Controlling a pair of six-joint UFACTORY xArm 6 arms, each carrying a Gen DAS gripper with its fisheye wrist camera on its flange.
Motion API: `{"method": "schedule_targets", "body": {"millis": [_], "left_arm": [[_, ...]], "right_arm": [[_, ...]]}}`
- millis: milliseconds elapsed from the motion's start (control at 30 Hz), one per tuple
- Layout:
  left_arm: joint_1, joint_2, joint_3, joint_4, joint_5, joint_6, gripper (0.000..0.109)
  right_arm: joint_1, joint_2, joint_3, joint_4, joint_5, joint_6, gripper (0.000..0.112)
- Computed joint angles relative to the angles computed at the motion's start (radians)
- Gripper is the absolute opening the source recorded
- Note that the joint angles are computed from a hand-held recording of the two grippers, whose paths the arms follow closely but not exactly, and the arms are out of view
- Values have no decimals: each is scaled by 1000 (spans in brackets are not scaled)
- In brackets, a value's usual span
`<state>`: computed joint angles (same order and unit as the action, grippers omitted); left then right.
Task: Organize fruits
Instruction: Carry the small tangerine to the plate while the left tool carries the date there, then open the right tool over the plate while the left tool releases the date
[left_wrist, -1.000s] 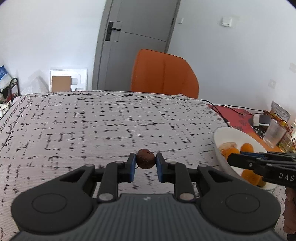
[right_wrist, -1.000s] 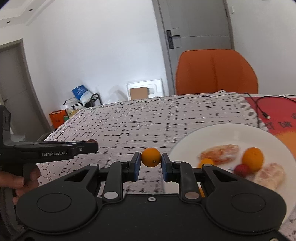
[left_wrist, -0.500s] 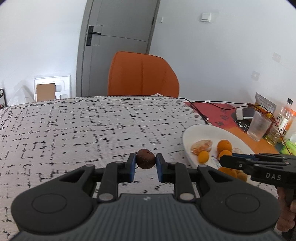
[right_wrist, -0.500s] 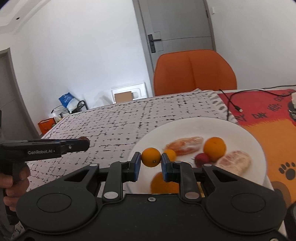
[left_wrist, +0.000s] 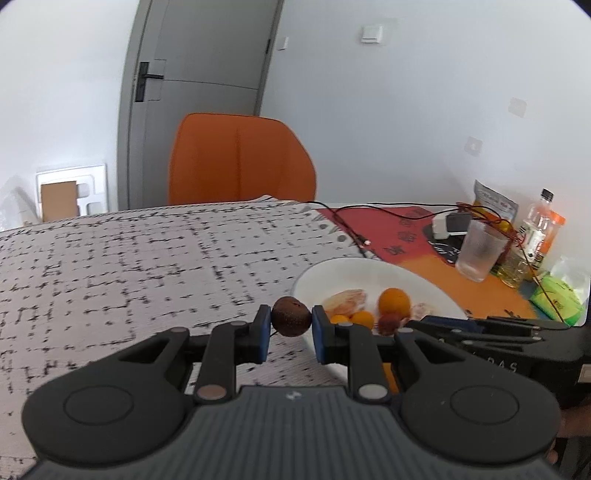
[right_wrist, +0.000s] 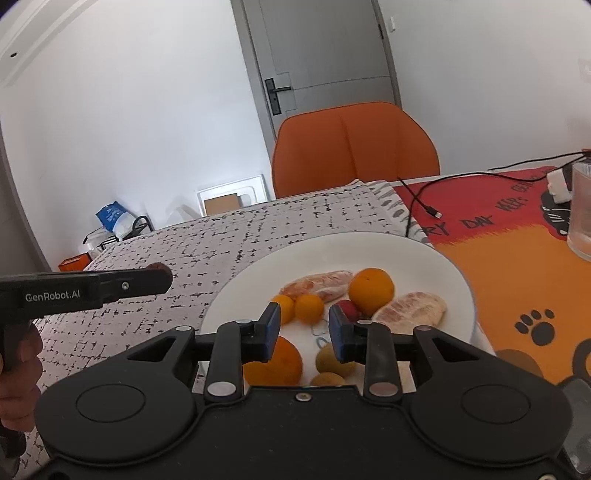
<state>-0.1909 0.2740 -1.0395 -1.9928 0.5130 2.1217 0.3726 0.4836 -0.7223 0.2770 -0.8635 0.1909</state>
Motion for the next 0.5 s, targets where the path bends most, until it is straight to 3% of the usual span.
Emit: {"method": "schedule_targets", "body": {"millis": [500], "left_arm": [[-61,-3,-9,15,-1,3,22]], "right_arm": [[-14,-27,67,16,-51,26,36]]}}
